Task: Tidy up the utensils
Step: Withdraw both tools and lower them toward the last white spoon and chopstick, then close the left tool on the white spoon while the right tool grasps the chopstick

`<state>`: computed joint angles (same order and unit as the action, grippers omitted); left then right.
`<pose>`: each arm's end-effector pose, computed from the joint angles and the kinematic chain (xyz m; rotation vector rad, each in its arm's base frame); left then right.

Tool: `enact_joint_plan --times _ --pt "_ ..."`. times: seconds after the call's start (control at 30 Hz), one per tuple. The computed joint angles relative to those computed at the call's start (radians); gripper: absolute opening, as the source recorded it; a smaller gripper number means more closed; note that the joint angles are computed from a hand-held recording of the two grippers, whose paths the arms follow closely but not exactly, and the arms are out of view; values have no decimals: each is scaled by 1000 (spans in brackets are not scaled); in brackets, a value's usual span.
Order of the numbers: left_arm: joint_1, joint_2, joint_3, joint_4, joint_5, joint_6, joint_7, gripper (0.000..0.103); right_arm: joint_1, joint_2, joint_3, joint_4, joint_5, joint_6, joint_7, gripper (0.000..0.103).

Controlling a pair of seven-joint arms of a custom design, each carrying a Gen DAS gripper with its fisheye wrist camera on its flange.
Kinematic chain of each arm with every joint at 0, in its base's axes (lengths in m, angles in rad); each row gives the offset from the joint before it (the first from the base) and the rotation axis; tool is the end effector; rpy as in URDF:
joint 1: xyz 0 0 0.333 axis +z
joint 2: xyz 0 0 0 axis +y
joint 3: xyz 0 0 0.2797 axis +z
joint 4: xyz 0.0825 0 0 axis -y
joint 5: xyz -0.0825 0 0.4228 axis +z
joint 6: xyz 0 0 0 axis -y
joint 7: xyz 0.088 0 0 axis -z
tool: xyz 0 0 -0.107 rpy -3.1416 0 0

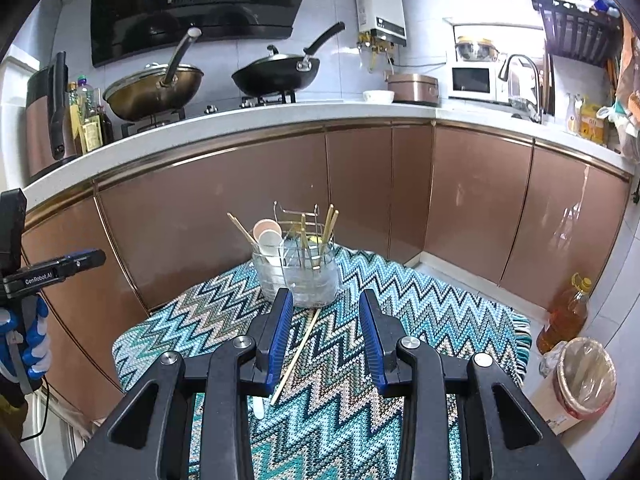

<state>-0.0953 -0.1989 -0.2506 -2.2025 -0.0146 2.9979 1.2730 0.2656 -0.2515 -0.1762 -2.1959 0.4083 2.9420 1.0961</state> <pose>0.5464 -0.2033 0.5328 -1.6647 1.7615 -1.1453 0.5714 0.0187 0.5544 -1.7160 1.4204 -0.7652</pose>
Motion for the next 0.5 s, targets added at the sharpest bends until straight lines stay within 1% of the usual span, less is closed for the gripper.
enact_joint_plan --times 0.13,0.23,0.33,0.5 --pt "-61 60 50 37 -124 -35 109 51 -7 51 1 38 15 -31 -11 34" --pt "-101 111 79 77 -273 -77 238 51 -23 94 11 72 53 -67 -41 34" --pt "-105 161 79 119 -378 -126 324 51 -53 135 35 104 81 -103 -62 34" --pt "-90 243 60 191 -524 -200 435 51 -109 205 82 161 113 -155 -82 34"
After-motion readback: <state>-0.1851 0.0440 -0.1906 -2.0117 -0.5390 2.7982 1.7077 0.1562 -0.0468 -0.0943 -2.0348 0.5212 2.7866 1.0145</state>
